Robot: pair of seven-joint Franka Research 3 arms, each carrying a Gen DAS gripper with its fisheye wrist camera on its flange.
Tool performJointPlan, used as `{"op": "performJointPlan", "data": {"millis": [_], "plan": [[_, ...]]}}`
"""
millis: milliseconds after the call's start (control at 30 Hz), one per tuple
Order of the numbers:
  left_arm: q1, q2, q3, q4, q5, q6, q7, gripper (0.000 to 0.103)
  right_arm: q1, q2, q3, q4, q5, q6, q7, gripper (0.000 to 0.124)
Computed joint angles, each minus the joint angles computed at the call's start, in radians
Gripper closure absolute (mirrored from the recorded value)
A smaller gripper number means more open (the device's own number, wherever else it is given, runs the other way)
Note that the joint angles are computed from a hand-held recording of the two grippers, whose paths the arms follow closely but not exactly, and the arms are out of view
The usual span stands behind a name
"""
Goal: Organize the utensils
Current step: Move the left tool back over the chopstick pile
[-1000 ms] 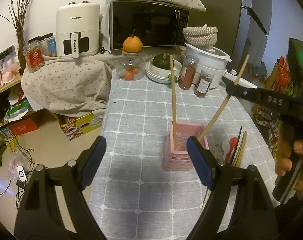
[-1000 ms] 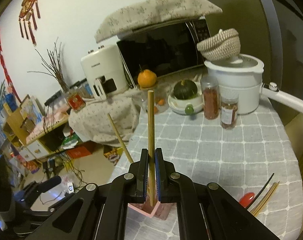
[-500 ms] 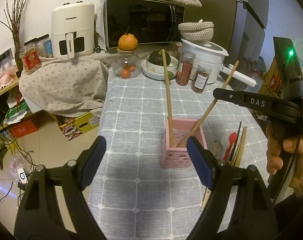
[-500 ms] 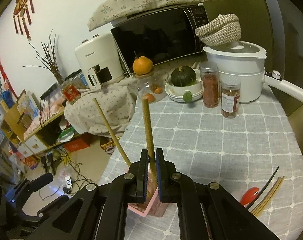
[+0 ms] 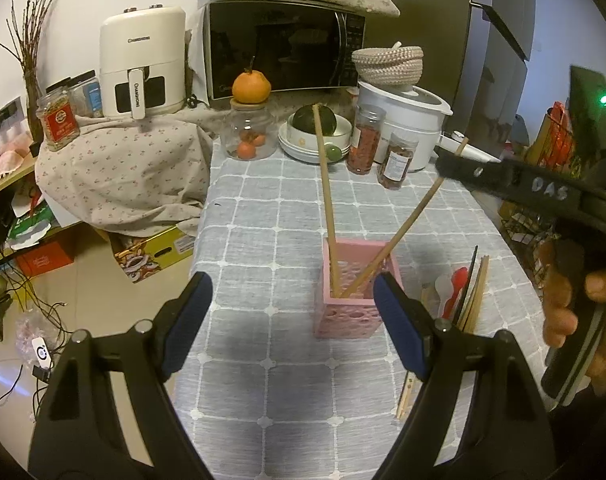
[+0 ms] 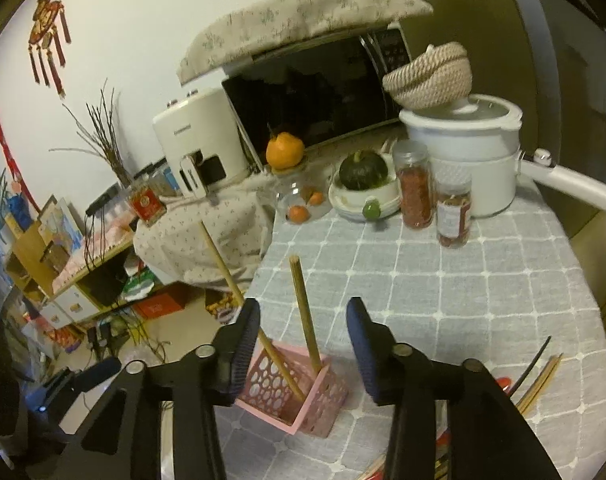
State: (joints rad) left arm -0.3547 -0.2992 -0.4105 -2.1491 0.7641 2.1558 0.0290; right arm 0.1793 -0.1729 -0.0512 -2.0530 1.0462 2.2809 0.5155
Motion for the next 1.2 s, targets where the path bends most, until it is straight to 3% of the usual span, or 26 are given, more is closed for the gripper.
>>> {"op": "performJointPlan", "data": {"millis": [333,533,967,1200], "plan": [[-0.007,0.030,-0.002,0.032,0.012,0.011,0.009,0.018,-0.033,-0.053,-0.051,-0.005,0.072,-0.020,-0.071,0.051],[-0.018,0.077,0.000,0.074,0.025,0.033,0.022,0.014,-0.061,-0.064,-0.063,-0.018,0.025,0.029,-0.101,0.043],[-0.089,0.265,0.028,0.252,0.043,0.057,0.152,0.013,-0.158,0.030,-0.068,0.023,-0.258,0.072,0.069,0.041],[-0.122,0.387,0.067,0.362,-0.118,0.118,0.315,0.013,-0.209,0.103,-0.067,0.085,-0.435,0.024,0.199,0.040]]}}
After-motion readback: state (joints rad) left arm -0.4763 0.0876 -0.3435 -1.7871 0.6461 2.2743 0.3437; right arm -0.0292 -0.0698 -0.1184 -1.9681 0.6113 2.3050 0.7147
